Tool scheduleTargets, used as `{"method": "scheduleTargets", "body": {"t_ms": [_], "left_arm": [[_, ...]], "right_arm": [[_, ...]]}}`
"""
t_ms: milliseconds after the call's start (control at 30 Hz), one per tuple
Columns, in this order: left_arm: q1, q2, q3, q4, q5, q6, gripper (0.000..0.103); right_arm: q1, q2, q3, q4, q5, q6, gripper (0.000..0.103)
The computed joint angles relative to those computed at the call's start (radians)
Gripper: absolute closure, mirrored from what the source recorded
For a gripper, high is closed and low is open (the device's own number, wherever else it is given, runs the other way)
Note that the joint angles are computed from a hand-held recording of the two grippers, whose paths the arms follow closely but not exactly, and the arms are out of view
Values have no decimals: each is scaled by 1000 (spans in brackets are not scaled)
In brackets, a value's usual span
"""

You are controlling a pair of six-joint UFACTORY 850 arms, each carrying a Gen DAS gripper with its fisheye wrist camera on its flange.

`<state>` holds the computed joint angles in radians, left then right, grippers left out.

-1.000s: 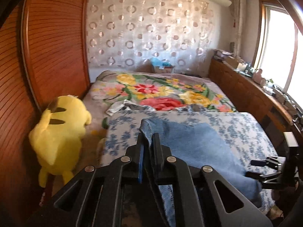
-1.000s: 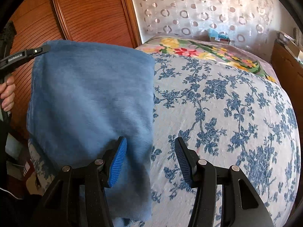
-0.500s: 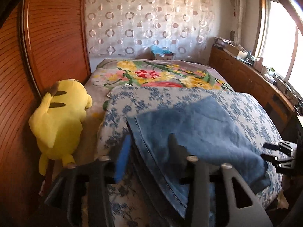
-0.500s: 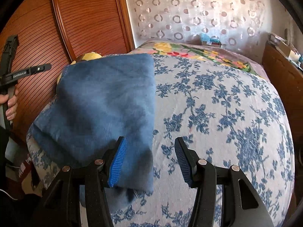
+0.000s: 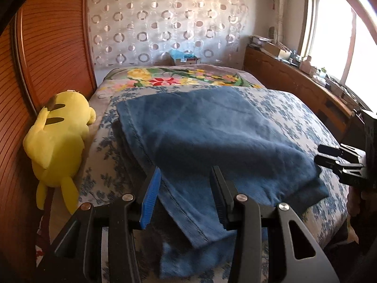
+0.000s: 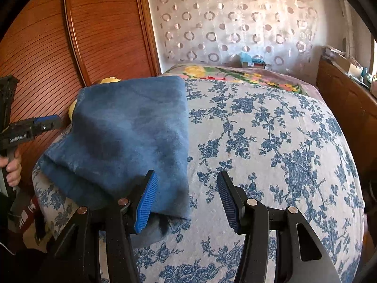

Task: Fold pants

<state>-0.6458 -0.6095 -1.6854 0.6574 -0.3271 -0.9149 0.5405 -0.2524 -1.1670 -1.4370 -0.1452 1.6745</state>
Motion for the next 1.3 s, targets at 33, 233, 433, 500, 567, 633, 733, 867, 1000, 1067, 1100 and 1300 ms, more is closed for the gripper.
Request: {"method": "scheduleTargets", "body": {"t_ms": [33, 233, 433, 500, 567, 633, 733, 867, 1000, 1067, 1100, 1300], "left_arm": [[-5, 4, 10, 8, 4, -5, 59], [-30, 28, 60, 71, 9, -65, 59], [-56, 70, 146, 253, 1, -271, 59], [-61, 78, 165, 264, 0, -291, 59], [-64, 75, 171, 252, -11, -278, 59], [-64, 74, 178, 260, -6, -289, 59], [-67, 65, 169, 222, -17, -249, 59], [-64, 64, 163, 179, 4, -208, 41], [-67, 60, 158, 173, 14, -209, 34], [-70, 70, 170, 238, 26, -283, 34], [-70, 73, 173, 249, 32, -296, 34], [-61, 84, 184, 292, 44, -351, 34]], "right_arm": [[4, 5, 7, -38, -3, 38, 49], [34, 47, 61, -233, -32, 253, 49], [76, 79, 109, -289, -77, 334, 49], [85, 84, 117, -285, -81, 327, 49], [87, 81, 112, -278, -78, 315, 49], [86, 80, 110, -319, -77, 354, 49], [93, 84, 114, -350, -79, 389, 49], [98, 94, 126, -401, -90, 440, 49], [106, 85, 125, -380, -91, 431, 49], [108, 82, 123, -371, -91, 426, 49], [107, 81, 123, -374, -89, 430, 49], [106, 68, 111, -369, -83, 434, 49]]}}
